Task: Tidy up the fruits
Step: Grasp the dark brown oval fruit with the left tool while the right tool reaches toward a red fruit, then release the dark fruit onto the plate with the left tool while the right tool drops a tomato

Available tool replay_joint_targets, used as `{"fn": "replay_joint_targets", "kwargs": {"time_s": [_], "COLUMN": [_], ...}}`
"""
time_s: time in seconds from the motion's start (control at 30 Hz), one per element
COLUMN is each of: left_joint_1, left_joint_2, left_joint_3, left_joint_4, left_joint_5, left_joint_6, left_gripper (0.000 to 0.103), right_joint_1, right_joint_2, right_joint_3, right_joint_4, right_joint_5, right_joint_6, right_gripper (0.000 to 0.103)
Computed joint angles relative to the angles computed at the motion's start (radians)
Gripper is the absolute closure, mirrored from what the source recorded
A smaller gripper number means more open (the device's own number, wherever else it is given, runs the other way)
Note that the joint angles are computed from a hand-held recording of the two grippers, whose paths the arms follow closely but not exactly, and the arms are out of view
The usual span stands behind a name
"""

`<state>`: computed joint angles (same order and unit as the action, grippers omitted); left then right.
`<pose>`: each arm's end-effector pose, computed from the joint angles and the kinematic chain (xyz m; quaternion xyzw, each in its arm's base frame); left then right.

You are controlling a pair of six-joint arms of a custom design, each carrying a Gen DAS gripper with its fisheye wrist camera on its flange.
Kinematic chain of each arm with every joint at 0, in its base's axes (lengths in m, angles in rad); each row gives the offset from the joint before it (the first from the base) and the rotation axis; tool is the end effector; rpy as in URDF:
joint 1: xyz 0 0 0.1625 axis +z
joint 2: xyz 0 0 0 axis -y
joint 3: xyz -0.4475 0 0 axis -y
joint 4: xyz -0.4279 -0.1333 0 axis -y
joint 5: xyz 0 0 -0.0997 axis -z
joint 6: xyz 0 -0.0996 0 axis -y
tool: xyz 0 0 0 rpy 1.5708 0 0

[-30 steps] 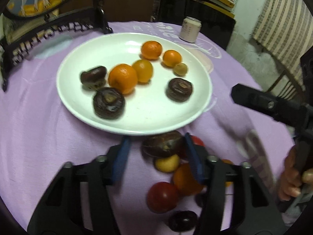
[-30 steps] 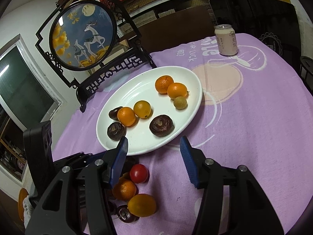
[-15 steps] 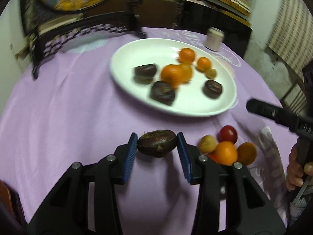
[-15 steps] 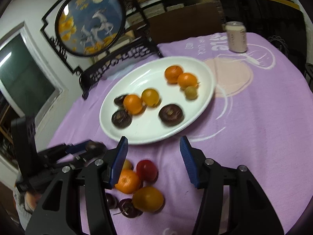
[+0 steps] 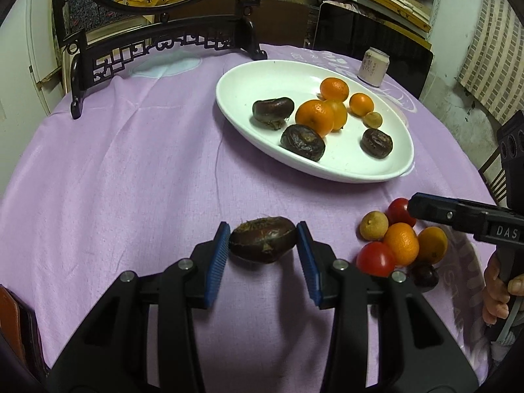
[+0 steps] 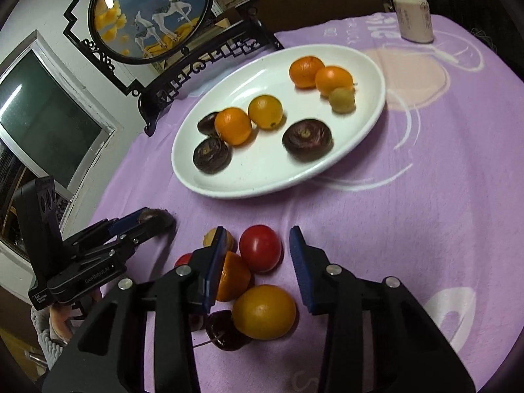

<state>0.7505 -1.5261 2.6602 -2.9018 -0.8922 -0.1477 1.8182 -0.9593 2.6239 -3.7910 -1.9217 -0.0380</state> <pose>-0.0960 -0.3573 0.1653 0.2788 0.8966 -0.2362 0.2500 0.1820 -0.3159 0.0760 0.0873 -0.9441 0.2861 0.1387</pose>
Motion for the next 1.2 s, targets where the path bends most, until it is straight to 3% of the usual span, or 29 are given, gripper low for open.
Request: {"fn": "replay_joint_targets", "kwargs": {"time_s": [0.27,0.47,0.83,1.0,1.2], "left_joint_1": [0.009,0.006,-0.072,-0.077,-0.070], "left_joint_2": [0.033,0.025,-0.041,0.002,0.103], "left_joint_3": [-0.005,-0.002,0.021,-0.016,-0.092], "left_joint_4": [-0.005,-0.007,-0.040,-0.055,-0.118], "left_joint_5": [0.000,-0.008,-0.002,-0.014,-0.020], "left_joint_6": [0.009,0.012,0.002,0.013,0.071], "left_gripper": [0.060,0.061,0.061,0.061,0.061], "right_joint_1": [-0.032,-0.024,0.001,0.015,0.028], "right_joint_2": [0.020,0.017,-0.007,-0.019,-0.074], "right_joint_3": [0.004,0.006,0.048,0.053,0.004], "right_joint_4": [-0.026,-0.047,-0.153,-0.174,-0.096], "right_joint_5": [0.042,0.025,0.022,0.016,-0.001], "right_joint_6": [0.010,0.009,0.003,0.006,0.008], "right_gripper": [0.076,0.076,0.076,0.076,0.076]}}
